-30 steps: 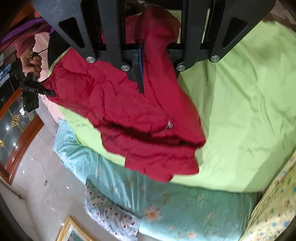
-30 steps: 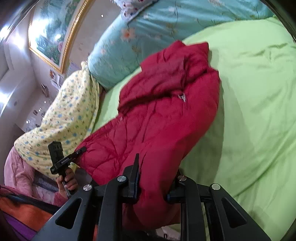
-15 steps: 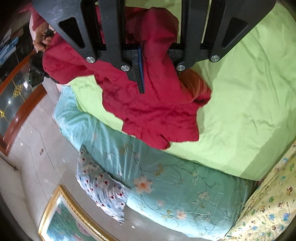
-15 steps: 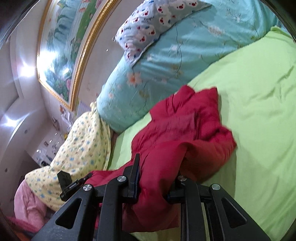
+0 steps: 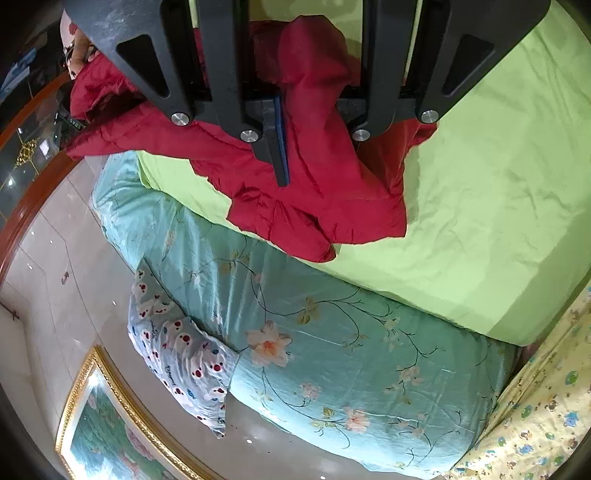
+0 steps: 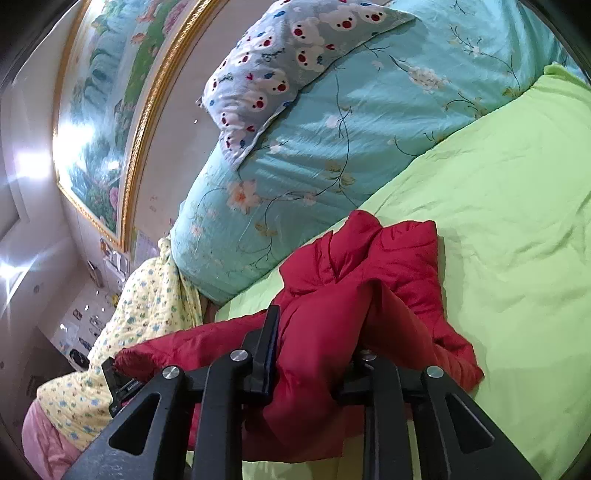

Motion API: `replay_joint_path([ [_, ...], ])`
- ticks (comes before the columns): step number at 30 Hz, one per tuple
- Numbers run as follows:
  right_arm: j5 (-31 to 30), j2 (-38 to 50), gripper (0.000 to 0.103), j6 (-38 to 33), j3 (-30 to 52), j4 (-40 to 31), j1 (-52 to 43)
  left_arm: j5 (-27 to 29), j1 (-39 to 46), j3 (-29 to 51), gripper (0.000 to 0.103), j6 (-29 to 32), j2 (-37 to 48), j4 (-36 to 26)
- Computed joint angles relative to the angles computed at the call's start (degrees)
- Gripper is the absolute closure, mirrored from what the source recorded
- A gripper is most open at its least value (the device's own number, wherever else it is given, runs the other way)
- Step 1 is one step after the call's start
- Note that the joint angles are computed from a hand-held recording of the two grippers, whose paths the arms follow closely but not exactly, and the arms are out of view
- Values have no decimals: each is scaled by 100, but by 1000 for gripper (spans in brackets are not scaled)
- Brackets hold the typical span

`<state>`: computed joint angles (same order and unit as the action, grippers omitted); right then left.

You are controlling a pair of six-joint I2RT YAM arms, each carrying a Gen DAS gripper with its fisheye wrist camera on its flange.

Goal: Fold large clothes

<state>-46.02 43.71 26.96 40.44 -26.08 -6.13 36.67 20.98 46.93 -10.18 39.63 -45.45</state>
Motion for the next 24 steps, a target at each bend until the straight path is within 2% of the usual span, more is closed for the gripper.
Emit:
replay_joint_path([
  [3, 132, 353, 78, 305, -54, 561, 72, -419, -406, 22, 88, -313, 384, 472],
  [8, 737, 1116, 78, 560, 133, 1204, 443, -1052, -955, 202, 88, -617, 1175, 1033],
  [13, 1223, 2043, 77, 628, 519, 1609, 698, -1503, -1306, 619, 88, -588, 2256, 1476],
  [17, 1489, 2763, 76, 655, 855, 1786, 799, -1750, -1415, 841, 88, -493, 3020, 1766],
  [24, 1816, 3803, 76, 777, 1269, 2122, 877, -1834, -1448, 1280, 86, -527, 4298, 2291],
])
